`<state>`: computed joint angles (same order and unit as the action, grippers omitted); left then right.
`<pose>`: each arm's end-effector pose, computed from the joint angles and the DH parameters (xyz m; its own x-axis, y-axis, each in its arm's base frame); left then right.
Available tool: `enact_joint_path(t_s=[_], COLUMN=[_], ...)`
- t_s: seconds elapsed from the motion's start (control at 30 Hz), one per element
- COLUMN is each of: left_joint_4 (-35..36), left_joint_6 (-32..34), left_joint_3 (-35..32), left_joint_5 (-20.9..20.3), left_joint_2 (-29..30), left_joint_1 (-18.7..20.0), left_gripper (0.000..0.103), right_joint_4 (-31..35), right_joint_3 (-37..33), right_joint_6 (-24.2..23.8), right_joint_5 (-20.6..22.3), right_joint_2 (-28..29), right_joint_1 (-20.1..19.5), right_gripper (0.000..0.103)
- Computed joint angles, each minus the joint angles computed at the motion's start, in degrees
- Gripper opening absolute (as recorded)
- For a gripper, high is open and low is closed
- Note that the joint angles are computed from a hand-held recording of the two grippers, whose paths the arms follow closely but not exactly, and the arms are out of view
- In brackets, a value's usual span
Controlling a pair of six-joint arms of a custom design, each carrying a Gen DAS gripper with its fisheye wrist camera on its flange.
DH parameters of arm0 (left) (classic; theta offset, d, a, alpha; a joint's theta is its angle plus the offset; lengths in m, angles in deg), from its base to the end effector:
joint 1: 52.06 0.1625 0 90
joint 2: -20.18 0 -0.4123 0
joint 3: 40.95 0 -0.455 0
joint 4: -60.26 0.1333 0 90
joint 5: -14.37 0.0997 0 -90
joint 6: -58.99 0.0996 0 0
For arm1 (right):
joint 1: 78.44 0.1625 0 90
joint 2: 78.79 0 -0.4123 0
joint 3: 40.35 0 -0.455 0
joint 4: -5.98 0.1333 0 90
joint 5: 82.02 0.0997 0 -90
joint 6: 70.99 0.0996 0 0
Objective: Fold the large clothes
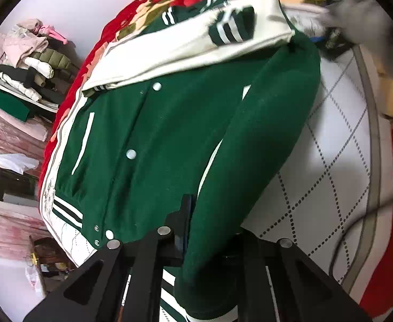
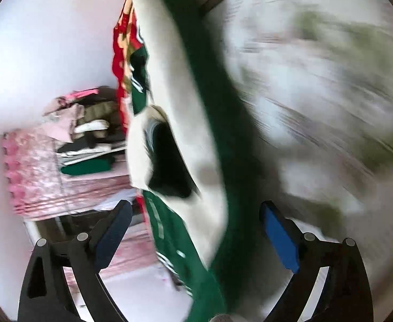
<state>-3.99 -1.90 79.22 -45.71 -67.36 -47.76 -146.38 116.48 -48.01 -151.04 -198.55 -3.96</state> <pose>-0.3649 -0.2109 0.1989 -0.2823 0.4016 -0.8712 0.5676 0.8021 0.1858 0.0857 -0.3230 0.2047 -0.7715 0.4344 -0.4648 0.5899 0.7621 -0.2669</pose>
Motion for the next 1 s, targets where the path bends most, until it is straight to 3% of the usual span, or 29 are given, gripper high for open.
enact_joint_path(t_s=[0.07,0.1,0.13,0.17,0.23,0.33,0.5,0.6,0.7,0.83,1.0], left_joint_4=[-0.5,-0.7,-1.0,-1.4,-1.5,-1.5,-0.8,0.5,2.2,3.7,-1.4], left_joint_6=[0.5,1.0,1.1,0.9,1.5,2.2,4.6,5.3,5.9,6.8,13.0], left_joint_3=[-0.4,-0.6,-0.6,-0.6,-1.2,-2.5,-8.0,-11.8,-15.6,-18.9,-17.9], left_joint_5=[0.4,0.8,0.7,0.5,0.7,1.1,1.6,2.4,4.4,7.3,8.0], left_joint_2=[-1.0,-1.9,-2.4,-2.9,-4.6,-6.9,-11.2,-12.7,-13.9,-15.3,-17.1], left_joint_1=[0.4,0.9,1.1,1.0,1.8,2.7,7.2,10.8,15.9,25.1,38.7], left_gripper=[0.008,0.007,0.007,0.007,0.007,0.007,0.007,0.007,0.008,0.014,0.022], right_joint_4=[-5.3,-7.1,-7.4,-5.4,-2.3,1.6,9.0,13.4,21.3,28.9,37.8], right_joint_3=[-3.9,-5.1,-7.3,-10.2,-13.7,-18.2,-30.2,-39.8,-54.1,-70.9,-91.6], right_joint_6=[4.0,5.4,6.9,9.0,12.5,18.1,29.1,33.7,36.0,37.2,35.9], right_joint_5=[-3.4,-4.3,-7.7,-13.3,-20.0,-26.5,-36.1,-40.2,-44.5,-46.0,-46.5], right_joint_2=[10.2,13.3,16.6,19.6,22.2,23.8,31.0,38.8,51.0,66.3,86.0], right_joint_1=[3.1,4.3,6.9,10.5,15.5,22.3,35.3,40.8,45.3,47.3,46.9], right_gripper=[0.096,0.085,0.057,0.048,0.03,0.018,0.016,0.016,0.016,0.016,0.02])
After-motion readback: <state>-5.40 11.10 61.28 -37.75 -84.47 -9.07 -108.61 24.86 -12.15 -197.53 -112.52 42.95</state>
